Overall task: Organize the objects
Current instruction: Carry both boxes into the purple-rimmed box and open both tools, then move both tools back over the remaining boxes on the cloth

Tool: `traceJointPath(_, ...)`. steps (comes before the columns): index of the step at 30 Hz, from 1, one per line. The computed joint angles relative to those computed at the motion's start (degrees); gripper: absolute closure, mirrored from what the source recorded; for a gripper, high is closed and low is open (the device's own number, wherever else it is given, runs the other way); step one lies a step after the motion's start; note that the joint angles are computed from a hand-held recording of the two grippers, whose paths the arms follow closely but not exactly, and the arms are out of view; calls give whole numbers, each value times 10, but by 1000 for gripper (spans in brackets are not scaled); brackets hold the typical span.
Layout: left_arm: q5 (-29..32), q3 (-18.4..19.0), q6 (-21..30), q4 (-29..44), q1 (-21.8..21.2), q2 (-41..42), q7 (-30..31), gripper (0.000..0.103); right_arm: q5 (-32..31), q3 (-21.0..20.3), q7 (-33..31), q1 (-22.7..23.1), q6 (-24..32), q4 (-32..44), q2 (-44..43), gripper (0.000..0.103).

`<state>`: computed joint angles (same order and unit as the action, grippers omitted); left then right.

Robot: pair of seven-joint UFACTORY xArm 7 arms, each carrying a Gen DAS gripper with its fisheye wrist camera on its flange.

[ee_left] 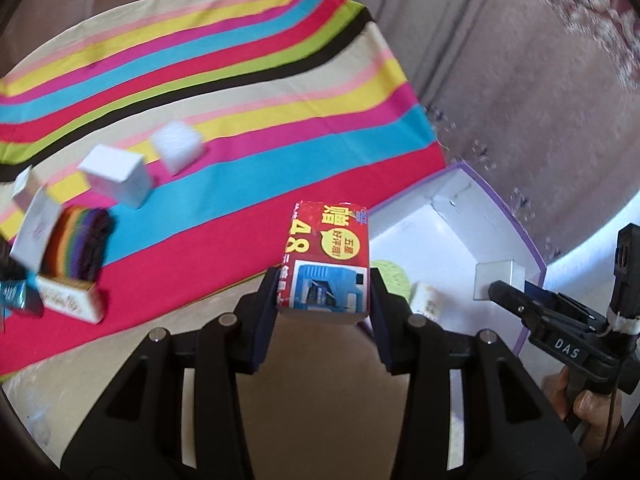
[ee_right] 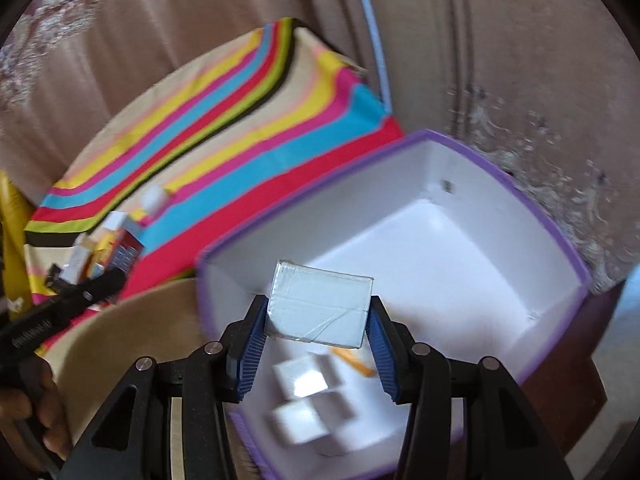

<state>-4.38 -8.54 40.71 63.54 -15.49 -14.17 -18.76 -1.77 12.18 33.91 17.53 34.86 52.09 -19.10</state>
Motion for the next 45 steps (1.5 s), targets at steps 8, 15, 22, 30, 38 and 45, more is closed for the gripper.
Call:
traceJointPath(8, 5, -12, 42, 94, -21, 94, 20, 56, -29, -5, -20, -16, 68, -17, -14, 53)
traceJointPath(15, 14, -14, 60, 136, -34, 140, 18, 55, -5, -11, -49, -6, 104, -14, -4, 53)
traceJointPath(22, 0, -8, 56, 129, -34, 137, 10, 37, 17, -13, -57, -1, 111, -7, 3, 41)
traceJointPath(30, -17, -4, 24, 91, -24, 104, -12, 37, 20, -4, -61, 9, 106, 20, 12, 40)
traceJointPath(38, -15, 2, 2, 42, -10, 49, -28, 37, 22, 9, -63, 30, 98, 60, 37, 40)
traceJointPath(45, -27, 16, -11, -12, 7, -10, -38, 37, 22, 19, -76, 54, 91, 97, 65, 39)
